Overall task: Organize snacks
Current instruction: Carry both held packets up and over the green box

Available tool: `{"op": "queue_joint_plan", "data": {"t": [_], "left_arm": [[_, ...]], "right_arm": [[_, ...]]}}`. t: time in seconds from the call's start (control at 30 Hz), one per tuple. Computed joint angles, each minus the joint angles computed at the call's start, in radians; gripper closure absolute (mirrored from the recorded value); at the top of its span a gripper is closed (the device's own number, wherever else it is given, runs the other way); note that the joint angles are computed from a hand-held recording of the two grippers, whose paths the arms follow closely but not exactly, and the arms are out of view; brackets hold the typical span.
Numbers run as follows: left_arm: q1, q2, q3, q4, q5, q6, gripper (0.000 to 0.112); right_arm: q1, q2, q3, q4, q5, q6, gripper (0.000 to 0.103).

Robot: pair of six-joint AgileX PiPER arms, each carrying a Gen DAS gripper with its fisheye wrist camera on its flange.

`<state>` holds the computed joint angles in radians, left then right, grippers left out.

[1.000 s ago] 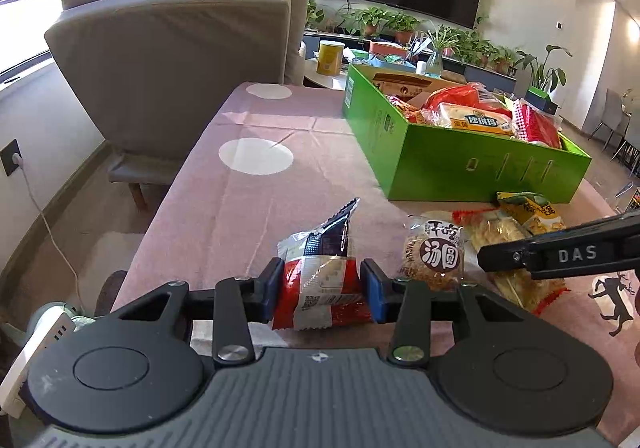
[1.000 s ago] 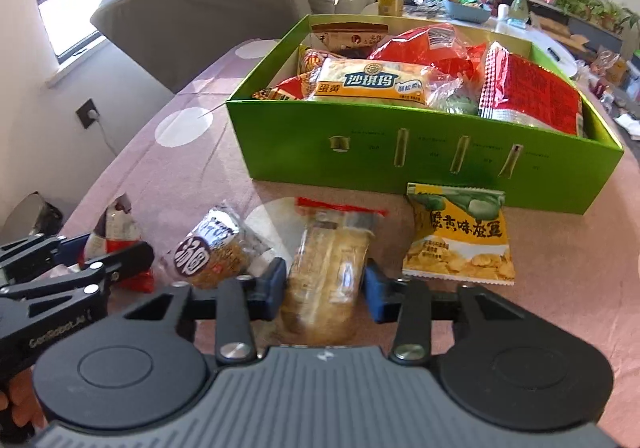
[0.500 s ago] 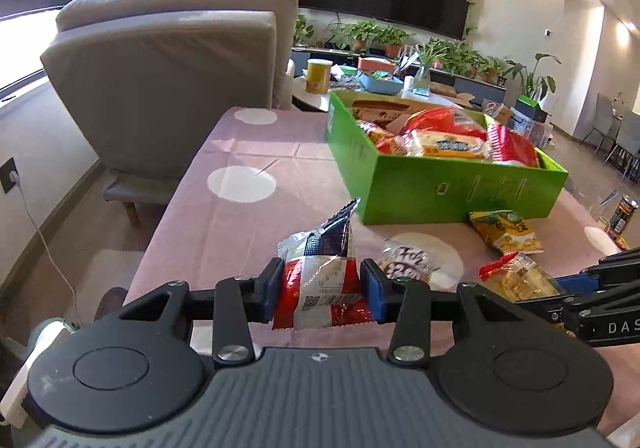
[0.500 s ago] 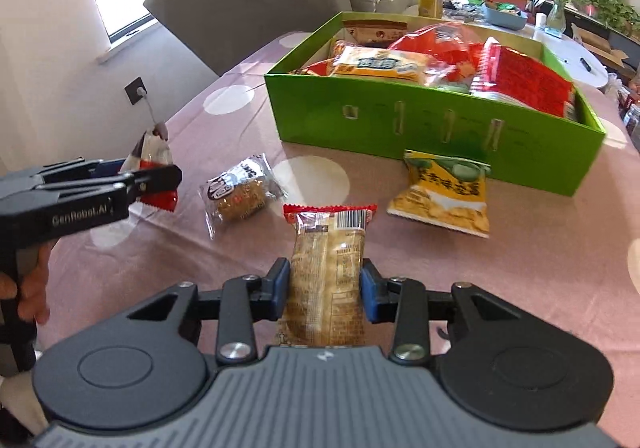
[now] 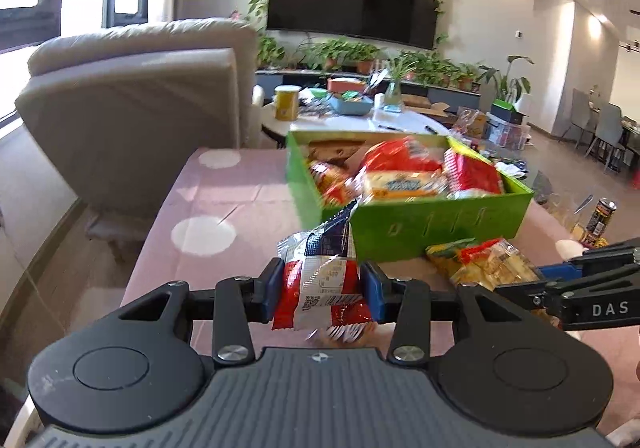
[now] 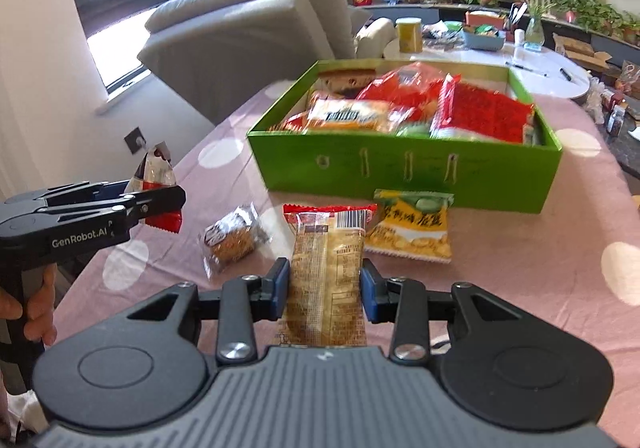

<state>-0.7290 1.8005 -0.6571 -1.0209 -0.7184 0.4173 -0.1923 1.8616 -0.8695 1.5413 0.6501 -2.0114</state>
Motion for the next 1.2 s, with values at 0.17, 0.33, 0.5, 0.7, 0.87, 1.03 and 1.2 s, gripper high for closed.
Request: {"op": "queue_joint_plan", "data": {"t": [0.17, 0.33, 0.5, 0.7, 0.87, 1.03, 1.2], "left_arm": [[0.025, 0.017, -0.106, 0.010, 0.057, 0.099, 0.073], [0.044, 0.049, -0.215, -0.012, 0.098, 0.203, 0.073], [0.072, 0.087, -0.321, -0.039, 0.155, 0.274, 0.073], [0.097, 0.146, -0.457, -0.151, 0.192, 0.437, 0.073], [0.119, 0.193, -0.554, -0.242, 0.215, 0.561, 0.073], [0.146, 0.234, -0.634, -0.317, 0.241, 0.653, 0.073], [0.168, 0.263, -0.692, -0.388, 0.254, 0.732, 0.073]], "right_arm": [[-0.026, -0.004, -0.042, 0.030, 0.034, -0.003, 0.037], [-0.054, 0.021, -0.119, 0.040, 0.085, 0.036, 0.037], [-0.058, 0.053, -0.203, 0.065, 0.094, 0.080, 0.037], [-0.041, 0.120, -0.337, 0.043, 0.073, 0.174, 0.037], [-0.034, 0.164, -0.415, 0.029, 0.062, 0.224, 0.037], [-0.027, 0.208, -0.495, -0.003, 0.048, 0.289, 0.037], [-0.026, 0.260, -0.603, -0.058, 0.029, 0.405, 0.037]]}}
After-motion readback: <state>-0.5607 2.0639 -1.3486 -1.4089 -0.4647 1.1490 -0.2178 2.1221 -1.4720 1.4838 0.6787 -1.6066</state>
